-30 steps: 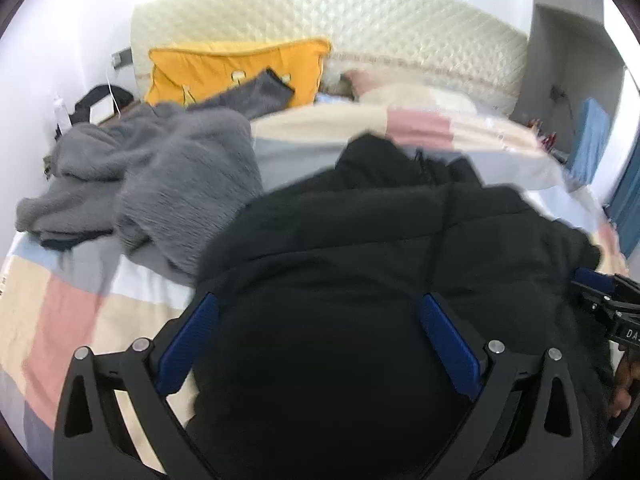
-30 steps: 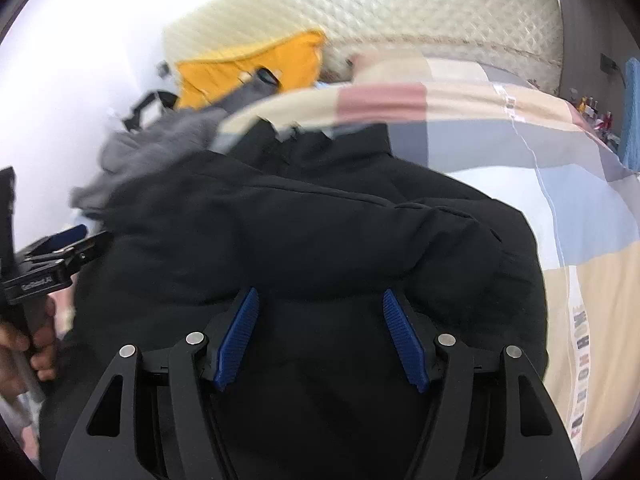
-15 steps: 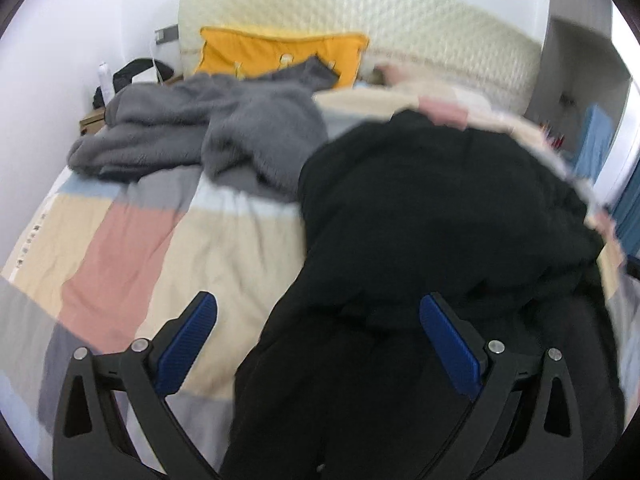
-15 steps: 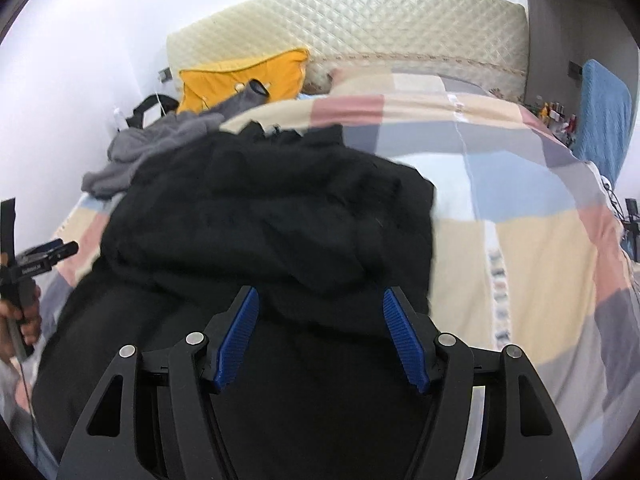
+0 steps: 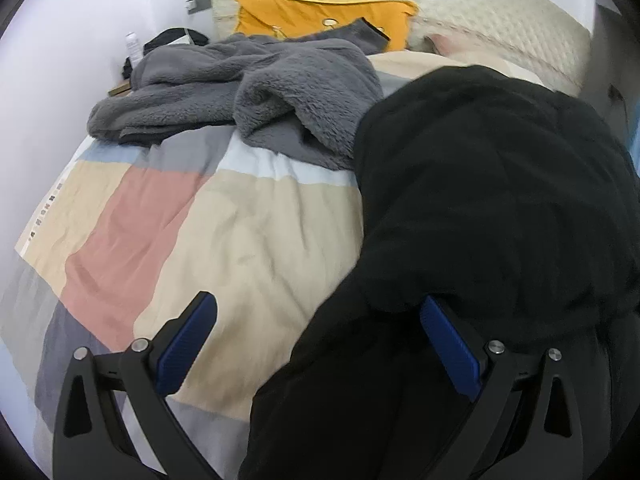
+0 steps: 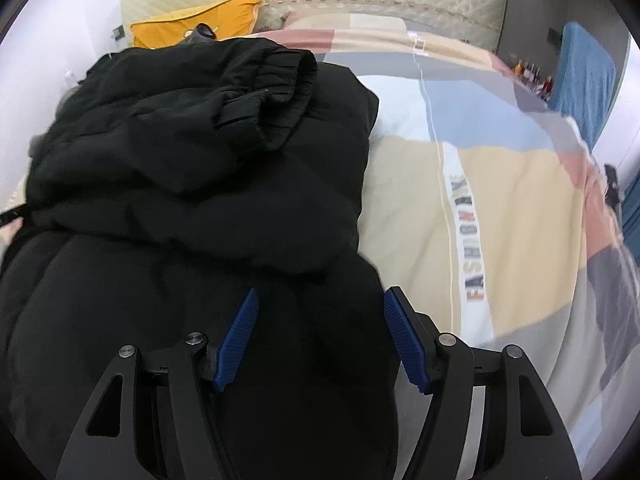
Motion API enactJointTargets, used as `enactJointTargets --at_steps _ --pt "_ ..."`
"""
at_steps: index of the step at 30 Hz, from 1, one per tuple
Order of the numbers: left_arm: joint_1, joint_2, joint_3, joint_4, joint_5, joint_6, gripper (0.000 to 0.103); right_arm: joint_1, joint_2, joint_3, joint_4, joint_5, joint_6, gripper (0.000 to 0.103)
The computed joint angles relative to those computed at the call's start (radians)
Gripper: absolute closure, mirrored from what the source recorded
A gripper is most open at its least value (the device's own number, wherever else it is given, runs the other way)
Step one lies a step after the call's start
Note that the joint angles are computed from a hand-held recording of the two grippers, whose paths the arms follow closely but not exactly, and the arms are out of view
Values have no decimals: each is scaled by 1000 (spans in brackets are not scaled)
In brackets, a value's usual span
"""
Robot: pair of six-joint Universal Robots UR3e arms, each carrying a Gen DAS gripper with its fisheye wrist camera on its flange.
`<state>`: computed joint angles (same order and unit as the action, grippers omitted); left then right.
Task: Fold large clothes
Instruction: 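Position both open grippers at the hem edge of the black jacket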
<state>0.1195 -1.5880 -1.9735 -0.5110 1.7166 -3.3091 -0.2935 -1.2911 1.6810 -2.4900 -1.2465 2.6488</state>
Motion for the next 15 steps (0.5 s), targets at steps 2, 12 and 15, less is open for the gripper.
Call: enactJointTargets --at_steps 2,12,15 --pt "0 -17 8 14 3 -20 2 18 39 -18 -53 -29 38 39" --pt "35 -14 3 70 -4 -80 2 -8 55 -21 -220 53 158 40" --pt "43 -12 0 79 -3 -82 2 -22 51 -16 -259 64 186 41"
